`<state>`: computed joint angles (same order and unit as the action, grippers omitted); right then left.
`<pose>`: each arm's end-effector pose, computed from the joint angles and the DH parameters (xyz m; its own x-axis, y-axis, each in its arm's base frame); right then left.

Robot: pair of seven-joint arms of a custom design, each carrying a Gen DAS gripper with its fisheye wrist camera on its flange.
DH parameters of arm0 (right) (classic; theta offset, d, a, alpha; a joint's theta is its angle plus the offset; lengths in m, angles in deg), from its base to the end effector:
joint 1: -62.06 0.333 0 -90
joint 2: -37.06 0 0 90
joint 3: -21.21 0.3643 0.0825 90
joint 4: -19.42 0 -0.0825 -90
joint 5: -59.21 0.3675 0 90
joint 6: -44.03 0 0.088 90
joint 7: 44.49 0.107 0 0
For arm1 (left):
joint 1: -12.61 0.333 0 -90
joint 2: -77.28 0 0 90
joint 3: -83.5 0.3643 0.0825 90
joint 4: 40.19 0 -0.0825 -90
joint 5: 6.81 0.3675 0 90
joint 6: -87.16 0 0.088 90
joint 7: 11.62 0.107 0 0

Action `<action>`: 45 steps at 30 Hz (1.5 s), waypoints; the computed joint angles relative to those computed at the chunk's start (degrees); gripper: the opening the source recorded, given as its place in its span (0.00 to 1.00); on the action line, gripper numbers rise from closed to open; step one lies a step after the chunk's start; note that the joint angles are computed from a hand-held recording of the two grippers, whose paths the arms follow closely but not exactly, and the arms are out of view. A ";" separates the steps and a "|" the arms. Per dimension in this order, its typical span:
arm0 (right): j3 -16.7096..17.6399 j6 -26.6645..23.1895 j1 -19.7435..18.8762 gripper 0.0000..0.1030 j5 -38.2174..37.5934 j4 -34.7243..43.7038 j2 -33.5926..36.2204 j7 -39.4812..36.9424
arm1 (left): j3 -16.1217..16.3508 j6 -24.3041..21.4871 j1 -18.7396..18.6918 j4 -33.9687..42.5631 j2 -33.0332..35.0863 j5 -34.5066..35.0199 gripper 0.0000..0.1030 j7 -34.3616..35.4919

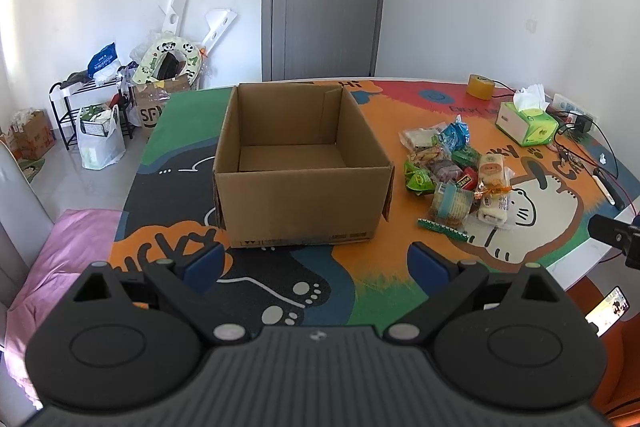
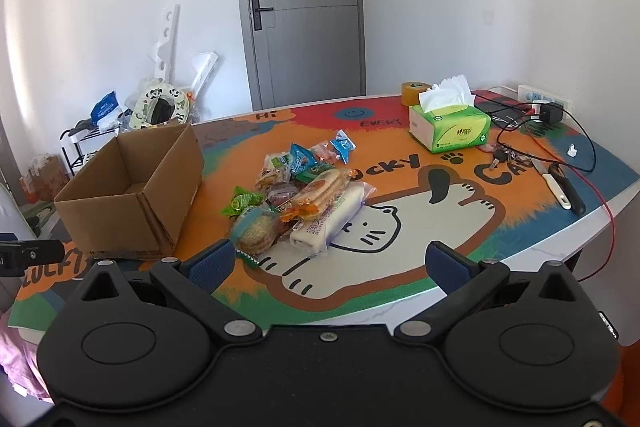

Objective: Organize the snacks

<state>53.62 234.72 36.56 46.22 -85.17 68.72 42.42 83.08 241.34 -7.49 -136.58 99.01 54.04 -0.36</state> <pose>0.7044 0.0254 0.4522 0.2268 -0.9716 -0.0674 -0.4932 -0.0550 -0.8682 0.6466 -0.2716 0.4911 0.1643 -0.9860 0.0299 -0.6005 -0.1240 -0.7900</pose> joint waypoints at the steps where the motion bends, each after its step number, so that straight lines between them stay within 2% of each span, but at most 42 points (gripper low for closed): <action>1: 0.15 0.04 -0.13 1.00 -0.08 0.03 0.11 -0.01 | -0.06 0.03 0.05 0.02 0.04 -0.14 0.94 0.22; 6: -1.77 -0.25 1.48 1.00 0.80 -0.14 -0.74 0.07 | 0.36 0.65 -0.05 0.08 0.12 0.28 0.94 -0.46; 9: -3.60 1.99 2.86 1.00 0.70 -0.82 -1.21 0.69 | 0.00 0.59 0.34 0.49 0.47 -0.99 0.94 0.41; 21: -2.69 1.68 1.46 1.00 -3.27 -0.22 -0.58 4.21 | 0.38 0.68 -0.23 -0.06 -0.15 0.43 0.94 -0.92; 26: -0.27 1.35 -0.40 1.00 -4.44 -0.31 -0.01 4.24 | 0.06 1.67 0.23 -0.86 -0.73 0.18 0.94 -1.99; 30: -1.25 1.49 0.56 1.00 -4.21 -0.40 -0.14 4.22 | 0.23 1.17 -0.20 -0.86 -1.01 1.72 0.94 -2.61; 42: -0.35 1.00 -0.09 1.00 -3.94 -0.64 0.12 3.89 | -0.24 0.76 0.28 -1.21 -1.16 2.29 0.94 -4.00; 45: -1.72 1.05 1.09 1.00 -3.37 -0.62 -0.21 3.59 | 0.03 0.24 -0.02 -1.34 -1.35 3.62 0.94 -5.51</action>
